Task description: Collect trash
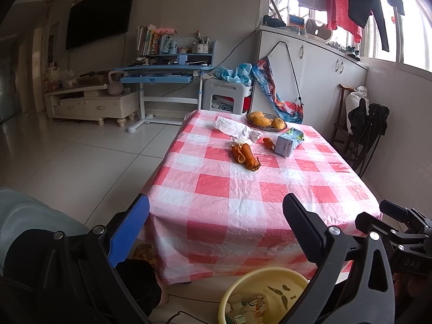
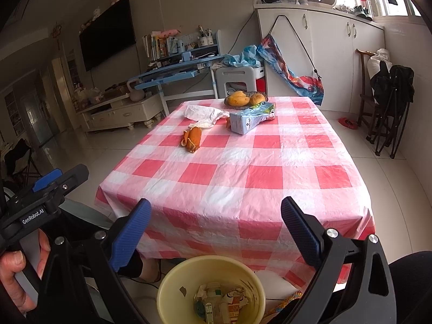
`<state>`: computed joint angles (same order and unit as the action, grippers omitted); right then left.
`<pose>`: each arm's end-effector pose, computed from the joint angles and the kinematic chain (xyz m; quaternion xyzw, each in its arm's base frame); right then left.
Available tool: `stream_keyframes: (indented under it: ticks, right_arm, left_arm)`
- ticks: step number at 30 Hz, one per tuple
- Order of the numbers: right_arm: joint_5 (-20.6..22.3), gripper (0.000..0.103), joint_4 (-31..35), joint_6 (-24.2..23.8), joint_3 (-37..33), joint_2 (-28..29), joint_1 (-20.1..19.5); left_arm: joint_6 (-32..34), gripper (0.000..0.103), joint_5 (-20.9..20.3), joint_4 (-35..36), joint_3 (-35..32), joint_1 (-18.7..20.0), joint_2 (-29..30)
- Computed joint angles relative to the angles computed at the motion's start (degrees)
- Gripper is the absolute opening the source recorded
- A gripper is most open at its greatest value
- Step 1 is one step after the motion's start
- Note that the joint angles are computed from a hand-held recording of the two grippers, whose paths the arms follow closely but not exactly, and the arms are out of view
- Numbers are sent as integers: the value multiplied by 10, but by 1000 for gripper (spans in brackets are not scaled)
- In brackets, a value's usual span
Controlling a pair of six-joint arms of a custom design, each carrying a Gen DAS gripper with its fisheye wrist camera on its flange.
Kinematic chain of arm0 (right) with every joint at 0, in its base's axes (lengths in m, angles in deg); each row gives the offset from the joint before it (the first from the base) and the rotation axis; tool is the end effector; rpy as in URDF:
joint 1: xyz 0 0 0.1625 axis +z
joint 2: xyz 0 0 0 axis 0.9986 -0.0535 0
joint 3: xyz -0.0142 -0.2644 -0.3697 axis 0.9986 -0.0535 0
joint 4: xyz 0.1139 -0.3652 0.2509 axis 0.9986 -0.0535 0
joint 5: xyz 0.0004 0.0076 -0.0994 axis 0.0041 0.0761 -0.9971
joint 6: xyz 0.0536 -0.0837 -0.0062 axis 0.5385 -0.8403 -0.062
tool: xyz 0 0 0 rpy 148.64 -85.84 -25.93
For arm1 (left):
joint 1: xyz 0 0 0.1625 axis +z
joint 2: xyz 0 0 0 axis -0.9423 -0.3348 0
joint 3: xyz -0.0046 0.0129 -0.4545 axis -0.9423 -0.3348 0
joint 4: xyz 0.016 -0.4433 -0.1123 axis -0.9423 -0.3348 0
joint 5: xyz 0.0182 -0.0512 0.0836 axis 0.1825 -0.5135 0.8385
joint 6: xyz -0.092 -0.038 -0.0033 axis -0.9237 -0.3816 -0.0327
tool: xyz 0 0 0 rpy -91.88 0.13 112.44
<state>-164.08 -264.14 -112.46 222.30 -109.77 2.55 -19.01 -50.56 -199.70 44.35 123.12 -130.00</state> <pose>0.0953 -0.4864 0.1425 0.1196 -0.8605 0.4222 0.2590 -0.1674 -0.5514 0.0608 0.2334 0.8300 -0.4406 0.2499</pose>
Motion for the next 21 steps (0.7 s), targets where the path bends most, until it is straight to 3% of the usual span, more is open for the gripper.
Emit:
stream_keyframes:
  ticks: [21]
  right_arm:
    - [-10, 93, 22, -8, -6, 2, 6]
  left_arm:
    - [-4, 96, -2, 1, -3, 4, 0]
